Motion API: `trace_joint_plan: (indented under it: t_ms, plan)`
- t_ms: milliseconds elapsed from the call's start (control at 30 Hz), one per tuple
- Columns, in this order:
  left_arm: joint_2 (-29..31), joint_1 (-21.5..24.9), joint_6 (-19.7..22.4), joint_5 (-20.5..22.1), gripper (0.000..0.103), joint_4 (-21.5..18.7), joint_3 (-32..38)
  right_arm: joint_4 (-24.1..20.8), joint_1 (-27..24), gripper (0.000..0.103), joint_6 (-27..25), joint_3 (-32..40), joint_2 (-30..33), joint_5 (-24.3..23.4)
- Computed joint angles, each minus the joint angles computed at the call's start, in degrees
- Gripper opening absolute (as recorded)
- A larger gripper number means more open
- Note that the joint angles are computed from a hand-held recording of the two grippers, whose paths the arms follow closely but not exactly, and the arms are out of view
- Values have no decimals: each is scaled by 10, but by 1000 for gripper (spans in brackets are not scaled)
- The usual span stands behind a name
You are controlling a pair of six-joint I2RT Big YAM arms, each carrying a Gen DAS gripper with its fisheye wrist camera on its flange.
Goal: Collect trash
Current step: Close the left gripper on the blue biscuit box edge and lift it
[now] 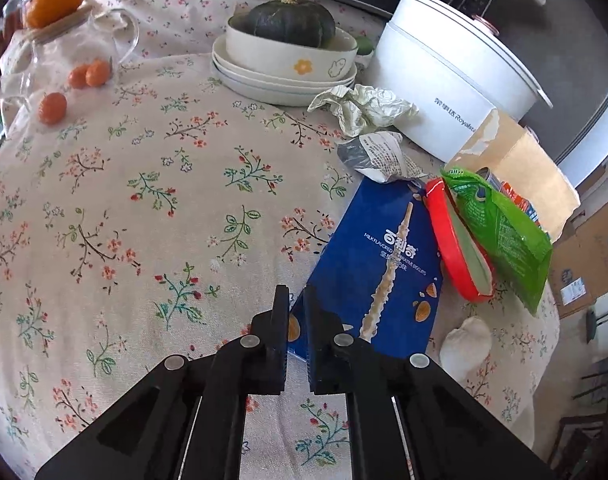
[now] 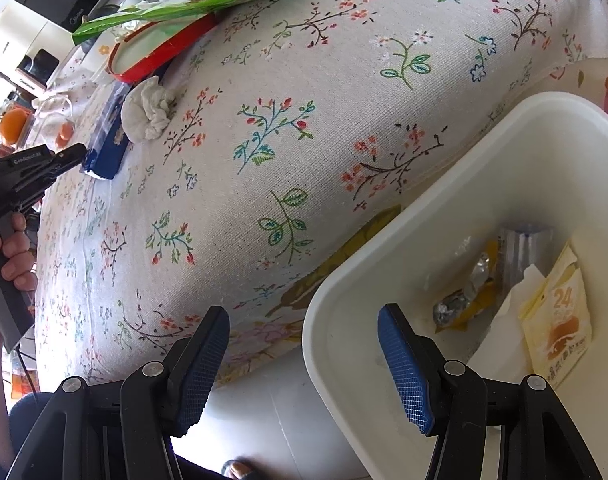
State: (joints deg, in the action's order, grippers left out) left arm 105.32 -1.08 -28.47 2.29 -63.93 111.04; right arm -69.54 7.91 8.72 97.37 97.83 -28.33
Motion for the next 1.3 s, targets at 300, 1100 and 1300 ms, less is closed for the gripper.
trace_joint_plan:
  t_ms: [300, 1100, 1300]
  plan:
    - [28, -10, -12, 42, 72, -24, 28, 4, 5, 67, -6, -6, -3, 20]
    - [48, -50, 107, -8, 97, -59, 60, 4, 10, 67, -3, -6, 1, 32]
    - [59, -51, 121, -2, 98, -86, 73, 1, 12, 67, -6, -4, 1, 29]
